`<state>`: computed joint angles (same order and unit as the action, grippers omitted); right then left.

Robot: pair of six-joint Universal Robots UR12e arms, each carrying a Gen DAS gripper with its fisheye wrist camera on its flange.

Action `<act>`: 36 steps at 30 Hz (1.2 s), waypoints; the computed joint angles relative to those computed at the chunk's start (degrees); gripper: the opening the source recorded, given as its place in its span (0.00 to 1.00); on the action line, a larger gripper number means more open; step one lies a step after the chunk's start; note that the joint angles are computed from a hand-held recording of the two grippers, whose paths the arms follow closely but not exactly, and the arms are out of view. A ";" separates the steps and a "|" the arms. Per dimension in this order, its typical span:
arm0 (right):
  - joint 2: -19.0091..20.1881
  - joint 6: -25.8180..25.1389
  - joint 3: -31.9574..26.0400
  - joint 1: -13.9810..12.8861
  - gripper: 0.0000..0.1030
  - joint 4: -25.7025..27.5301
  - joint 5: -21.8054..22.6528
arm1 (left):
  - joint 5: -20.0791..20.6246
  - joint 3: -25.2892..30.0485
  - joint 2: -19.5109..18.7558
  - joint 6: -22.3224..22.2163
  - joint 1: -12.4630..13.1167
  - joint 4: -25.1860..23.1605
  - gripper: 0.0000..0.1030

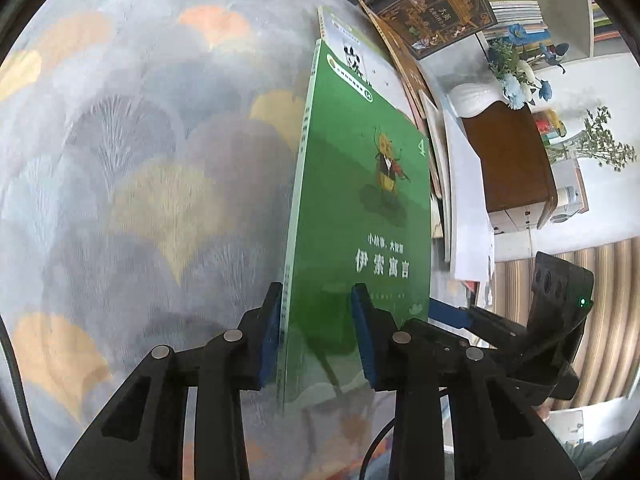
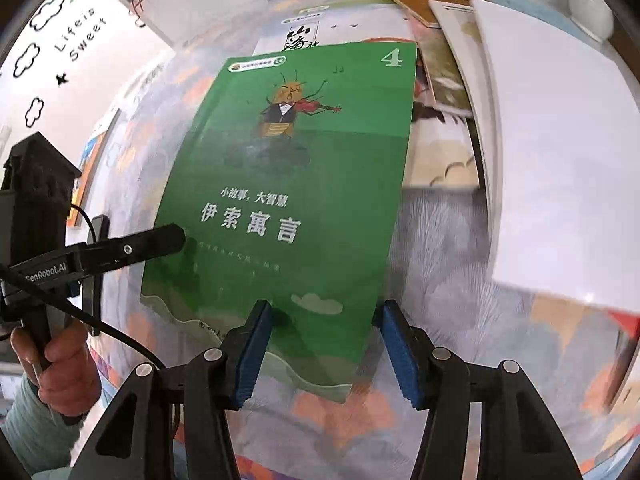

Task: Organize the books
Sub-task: 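Close the left gripper on the edge of the green book, then lift the green book with the left gripper and lower it onto open tablecloth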

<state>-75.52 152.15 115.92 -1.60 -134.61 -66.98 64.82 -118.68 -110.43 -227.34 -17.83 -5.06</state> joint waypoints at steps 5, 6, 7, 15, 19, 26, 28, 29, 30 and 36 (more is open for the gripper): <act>0.41 2.75 -0.11 -2.73 0.54 2.97 6.96 | -7.04 -0.25 -0.94 -2.65 0.60 8.13 0.29; 0.88 3.04 -0.52 -3.85 0.54 5.25 9.94 | -8.01 -0.41 -1.05 -3.56 0.64 10.68 0.29; 1.29 3.31 -0.79 -4.72 0.54 7.01 12.16 | -8.08 -0.42 -0.87 -3.62 0.50 11.67 0.29; 1.89 2.33 -0.80 -8.60 0.54 12.47 17.25 | -3.56 1.50 -0.98 -2.59 -1.31 2.19 0.10; 2.19 0.45 -0.51 -10.28 0.56 16.83 20.22 | -14.18 -0.17 -3.83 -12.05 1.44 16.92 0.10; 3.79 -1.28 -1.21 -11.77 0.55 26.25 28.88 | -19.59 1.17 -8.17 -23.10 2.25 27.80 0.10; 3.32 0.42 -0.64 -11.10 0.45 23.35 28.41 | -19.42 0.90 -8.09 -23.34 2.29 27.16 0.09; 2.93 0.89 -0.68 -10.51 0.35 22.27 28.16 | -18.65 0.45 -7.29 -21.94 2.35 25.07 0.09; 2.06 0.28 -0.40 -10.12 0.32 20.97 26.87 | -17.48 0.45 -6.51 -19.85 2.24 22.12 0.09; -4.28 -5.62 2.56 -2.72 0.26 2.77 9.14 | -1.50 2.48 0.76 4.11 -1.00 -1.77 0.10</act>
<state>-79.80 146.53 118.48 -4.33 -131.84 -57.84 63.32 -116.19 -109.68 -223.23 -18.83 -6.83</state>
